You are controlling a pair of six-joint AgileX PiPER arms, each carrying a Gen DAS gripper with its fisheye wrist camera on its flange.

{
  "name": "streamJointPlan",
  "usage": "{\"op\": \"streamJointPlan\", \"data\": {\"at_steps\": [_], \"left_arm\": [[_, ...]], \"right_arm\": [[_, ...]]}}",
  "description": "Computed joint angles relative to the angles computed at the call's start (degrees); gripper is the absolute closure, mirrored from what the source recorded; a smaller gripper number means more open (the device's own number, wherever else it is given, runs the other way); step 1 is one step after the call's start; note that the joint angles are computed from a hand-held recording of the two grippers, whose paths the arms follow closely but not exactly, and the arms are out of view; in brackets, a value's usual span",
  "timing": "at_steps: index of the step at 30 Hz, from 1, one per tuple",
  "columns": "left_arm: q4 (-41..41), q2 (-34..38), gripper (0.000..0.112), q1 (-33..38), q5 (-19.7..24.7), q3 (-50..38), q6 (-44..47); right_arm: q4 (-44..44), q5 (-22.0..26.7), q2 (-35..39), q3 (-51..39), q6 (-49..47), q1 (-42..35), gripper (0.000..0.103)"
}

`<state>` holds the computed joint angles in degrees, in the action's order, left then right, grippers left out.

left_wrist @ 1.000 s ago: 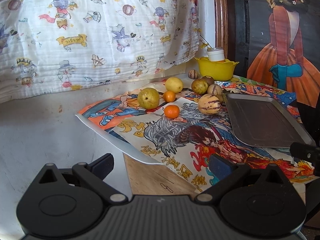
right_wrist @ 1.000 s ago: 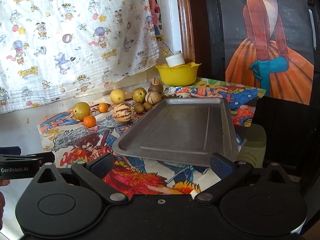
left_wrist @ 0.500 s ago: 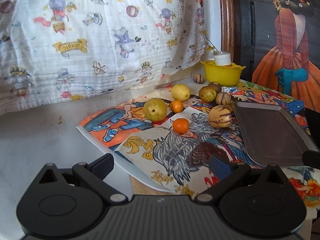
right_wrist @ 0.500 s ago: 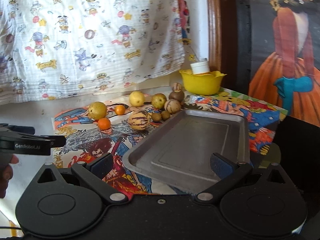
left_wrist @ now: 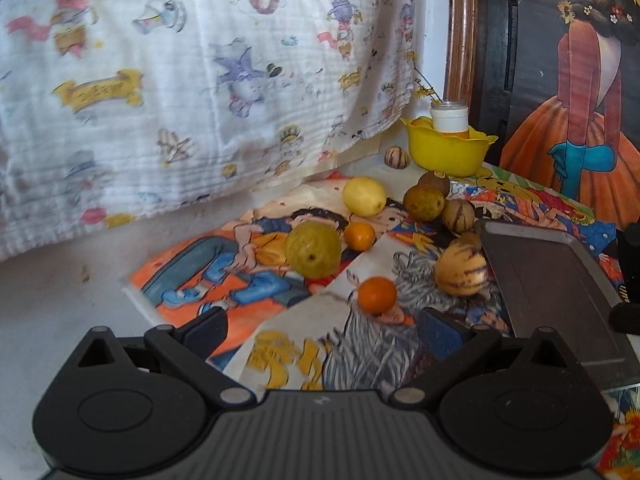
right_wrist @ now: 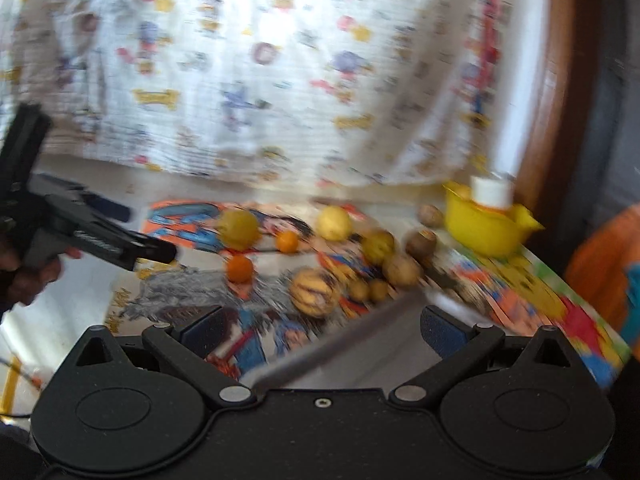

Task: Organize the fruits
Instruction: 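Close the left tool on a small orange while the right tool reaches a striped pepino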

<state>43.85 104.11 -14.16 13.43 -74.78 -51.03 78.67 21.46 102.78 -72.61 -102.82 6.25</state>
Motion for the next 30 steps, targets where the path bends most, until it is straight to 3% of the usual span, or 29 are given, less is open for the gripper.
{"op": "streamJointPlan", "data": {"at_steps": [7, 13, 18, 22, 30], "left_arm": [[-12.7, 7.6, 0.01, -0.9, 3.8, -10.9, 14.7], [-22.9, 13.2, 0.01, -0.7, 7.0, -18.3, 25.4], [-26.7, 15.7, 0.011, -0.4, 8.8, -21.5, 28.8], [-28.7, 17.1, 0.02, -0.4, 9.4, -23.3, 30.8], [-33.9, 19.5, 0.038, -0.1, 11.0, -26.9, 36.0]], "right_arm": [[-12.6, 2.4, 11.2, -14.3, 1.3, 0.3, 0.001], [-24.1, 10.0, 20.9, -28.8, 7.7, 0.0, 0.011], [-30.2, 14.4, 27.2, -38.6, 11.1, 0.4, 0.013], [-34.3, 17.1, 31.8, -46.0, 14.6, 0.8, 0.018], [-32.0, 18.8, 36.0, -51.2, 11.3, 0.7, 0.026]]}}
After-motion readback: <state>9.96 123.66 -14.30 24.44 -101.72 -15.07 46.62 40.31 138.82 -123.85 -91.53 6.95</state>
